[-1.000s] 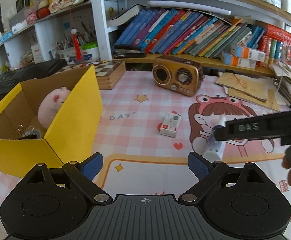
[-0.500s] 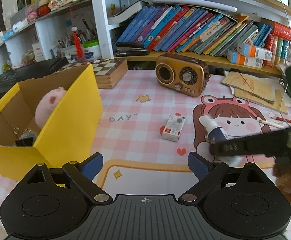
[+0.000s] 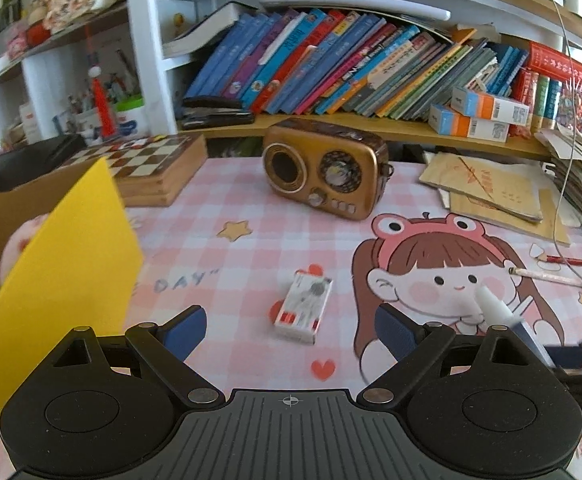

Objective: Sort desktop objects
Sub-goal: 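Close the right tool on the spray bottle while the left tool grasps the small white box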

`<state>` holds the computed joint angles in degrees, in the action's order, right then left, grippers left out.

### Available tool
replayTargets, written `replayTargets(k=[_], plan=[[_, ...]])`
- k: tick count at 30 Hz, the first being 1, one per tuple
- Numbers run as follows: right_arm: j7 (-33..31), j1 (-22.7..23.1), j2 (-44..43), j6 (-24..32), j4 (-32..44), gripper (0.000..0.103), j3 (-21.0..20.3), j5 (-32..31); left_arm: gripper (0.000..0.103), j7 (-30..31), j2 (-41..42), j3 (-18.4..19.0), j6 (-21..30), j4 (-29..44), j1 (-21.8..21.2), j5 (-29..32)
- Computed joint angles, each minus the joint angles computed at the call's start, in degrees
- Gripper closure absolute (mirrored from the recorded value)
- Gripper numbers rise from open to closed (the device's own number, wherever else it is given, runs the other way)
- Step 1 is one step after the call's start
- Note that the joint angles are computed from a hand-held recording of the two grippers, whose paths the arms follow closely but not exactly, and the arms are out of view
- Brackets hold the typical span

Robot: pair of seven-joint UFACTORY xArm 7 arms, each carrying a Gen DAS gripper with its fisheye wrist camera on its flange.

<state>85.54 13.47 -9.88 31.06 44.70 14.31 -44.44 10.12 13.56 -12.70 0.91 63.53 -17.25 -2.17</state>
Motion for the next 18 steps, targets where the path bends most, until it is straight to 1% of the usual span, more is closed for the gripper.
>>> replayTargets(k=[2, 4, 9, 11, 14, 16, 17, 18], plan=[[0.0, 0.1, -0.3, -0.2, -0.4, 0.072, -0.1, 1.0, 0.010, 0.2, 1.8, 0.2, -0.1, 1.7, -0.5, 0.6], [0.7, 0.0, -0.4, 0.0, -0.5, 0.072, 0.2, 0.5, 0.010, 0.3, 3.1, 0.3, -0.2, 2.9, -0.8, 1.2], [0.6, 0.1, -0.1, 0.2, -0.3, 0.072, 0.2, 0.2, 0.016, 2.9, 6.0, -2.6, -0.4, 5.3, 1.3, 0.8], [0.4, 0.2, -0.1, 0.5, -0.3, 0.072, 0.3, -0.2, 0.019, 3.0, 7.0, -2.3, -0.1, 6.3, 0.9, 0.8], [0.2, 0.3, 0.1, 0.5, -0.2, 0.072, 0.3, -0.7, 0.020, 2.2, 8.6, -1.7, 1.5, 8.2, 0.2, 0.4], [0.2, 0.3, 0.0, 0.5, -0.2, 0.072, 0.2, -0.8, 0.020, 2.4, 9.7, -2.2, 3.2, 9.8, 0.5, -0.1], [0.2, 0.4, 0.0, 0.6, -0.1, 0.072, 0.2, -0.8, 0.022, 2.6, 10.2, -1.9, 4.0, 10.5, 0.2, 0.1], [0.1, 0.4, 0.1, 0.6, -0.1, 0.072, 0.2, -0.7, 0.027, 2.0, 10.5, -0.5, 4.1, 10.8, -1.1, 0.8]])
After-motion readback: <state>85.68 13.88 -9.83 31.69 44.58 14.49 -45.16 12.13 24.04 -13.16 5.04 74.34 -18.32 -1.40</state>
